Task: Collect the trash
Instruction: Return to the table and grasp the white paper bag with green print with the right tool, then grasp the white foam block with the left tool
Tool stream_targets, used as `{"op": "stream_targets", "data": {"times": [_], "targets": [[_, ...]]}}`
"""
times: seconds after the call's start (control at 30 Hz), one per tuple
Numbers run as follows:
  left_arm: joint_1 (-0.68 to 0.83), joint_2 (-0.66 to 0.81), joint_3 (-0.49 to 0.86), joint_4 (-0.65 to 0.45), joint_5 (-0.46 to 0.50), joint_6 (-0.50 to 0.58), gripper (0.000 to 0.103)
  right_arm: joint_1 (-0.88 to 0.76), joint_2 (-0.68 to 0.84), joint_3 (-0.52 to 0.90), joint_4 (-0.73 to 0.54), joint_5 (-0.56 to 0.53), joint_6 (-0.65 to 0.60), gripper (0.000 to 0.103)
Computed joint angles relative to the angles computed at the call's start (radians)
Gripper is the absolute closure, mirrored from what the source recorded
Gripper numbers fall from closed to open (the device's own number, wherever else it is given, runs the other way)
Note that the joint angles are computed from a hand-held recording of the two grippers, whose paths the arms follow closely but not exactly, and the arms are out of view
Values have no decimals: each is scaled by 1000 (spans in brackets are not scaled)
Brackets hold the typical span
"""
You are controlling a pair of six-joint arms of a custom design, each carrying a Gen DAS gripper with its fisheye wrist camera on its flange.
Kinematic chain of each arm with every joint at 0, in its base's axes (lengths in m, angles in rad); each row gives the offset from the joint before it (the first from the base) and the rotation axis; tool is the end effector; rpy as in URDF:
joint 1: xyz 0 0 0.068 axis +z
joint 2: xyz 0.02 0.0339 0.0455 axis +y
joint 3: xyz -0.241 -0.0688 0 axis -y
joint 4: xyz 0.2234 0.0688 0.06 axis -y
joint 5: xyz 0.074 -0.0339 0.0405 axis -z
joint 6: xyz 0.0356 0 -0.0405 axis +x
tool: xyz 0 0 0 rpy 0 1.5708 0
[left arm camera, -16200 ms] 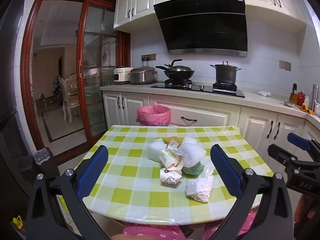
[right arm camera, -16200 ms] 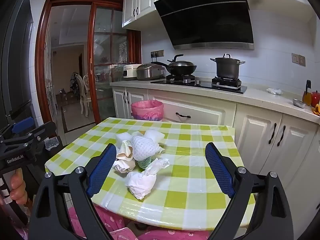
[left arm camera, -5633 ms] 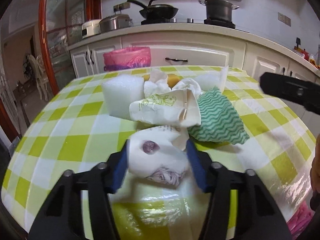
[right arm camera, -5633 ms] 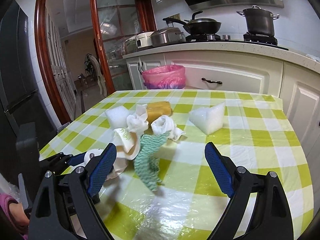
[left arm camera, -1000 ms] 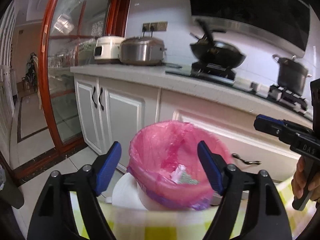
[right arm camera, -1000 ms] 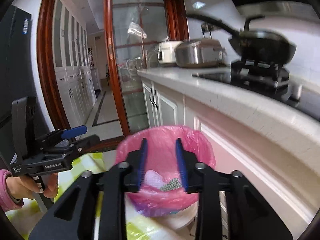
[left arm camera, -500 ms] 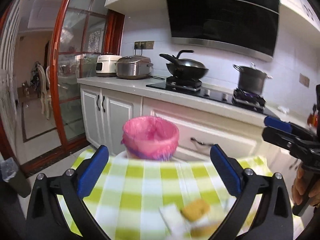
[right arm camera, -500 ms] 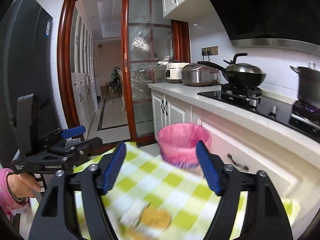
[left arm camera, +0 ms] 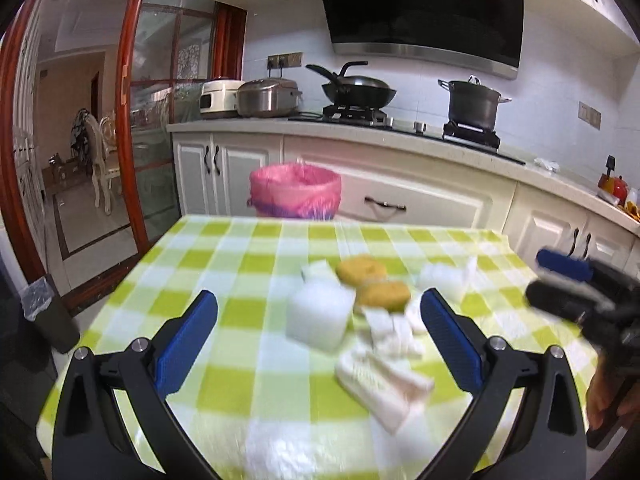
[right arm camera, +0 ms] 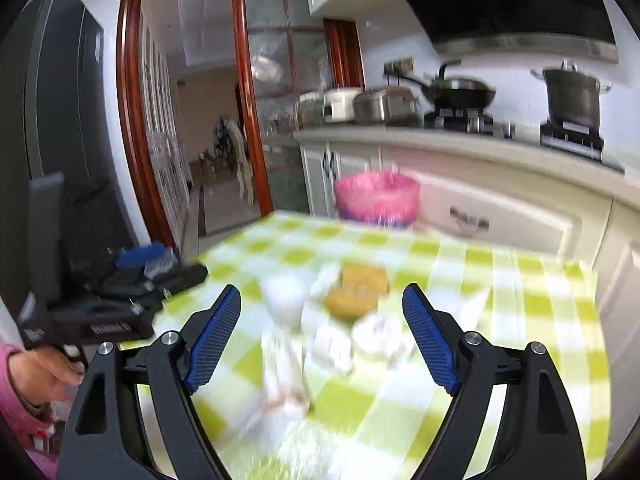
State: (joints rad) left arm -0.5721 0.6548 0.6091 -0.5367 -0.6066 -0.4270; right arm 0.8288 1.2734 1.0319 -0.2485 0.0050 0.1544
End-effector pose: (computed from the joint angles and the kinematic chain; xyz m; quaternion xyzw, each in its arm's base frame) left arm 0.1295 -0.0593 0.2532 -0.0804 0.8482 0.0140 0.5233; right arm 0.1876 0.2043 0.2972 -0.2825 0.8096 0.2410 0.4546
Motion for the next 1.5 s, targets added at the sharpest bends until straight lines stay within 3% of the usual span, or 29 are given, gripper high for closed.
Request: {"op": "stream_targets", "data": {"times": [0.13, 0.27, 0.37, 0.5, 0.73, 0.83, 0.87, 0.93, 1.0, 1.27, 1.5], "targets": [[-113, -113, -79, -93, -86, -119, 5, 38, 8, -117, 38, 5, 49, 24], [-138, -185, -100, -138, -136, -110, 5, 60, 90, -127, 82, -6, 74, 24], [-52, -193, -106, -92, -85, -41, 5, 73, 186, -67, 107, -22, 80, 24], [136, -224, -126, -43, 72, 42, 5, 82, 330, 56, 101, -38, 71, 24], [373, -249, -152, -13, 255, 125, 5, 97, 538, 282, -45, -58, 52, 25], [461, -232, -159, 9, 323, 153, 5, 100, 604, 366, -126, -56, 47, 39], [480, -226, -162, 18, 340, 158, 5, 98, 613, 374, -135, -60, 45, 47], [514, -192, -166, 48, 376, 160, 5, 92, 618, 378, -143, -62, 50, 61], [530, -153, -172, 85, 398, 159, 5, 82, 595, 347, -121, -69, 61, 64], [441, 160, -156, 308, 385, 101, 5, 29, 358, 108, 35, -58, 68, 65], [358, 568, -25, 482, 324, 112, 5, -85, 206, -5, 75, -111, 81, 65]]}}
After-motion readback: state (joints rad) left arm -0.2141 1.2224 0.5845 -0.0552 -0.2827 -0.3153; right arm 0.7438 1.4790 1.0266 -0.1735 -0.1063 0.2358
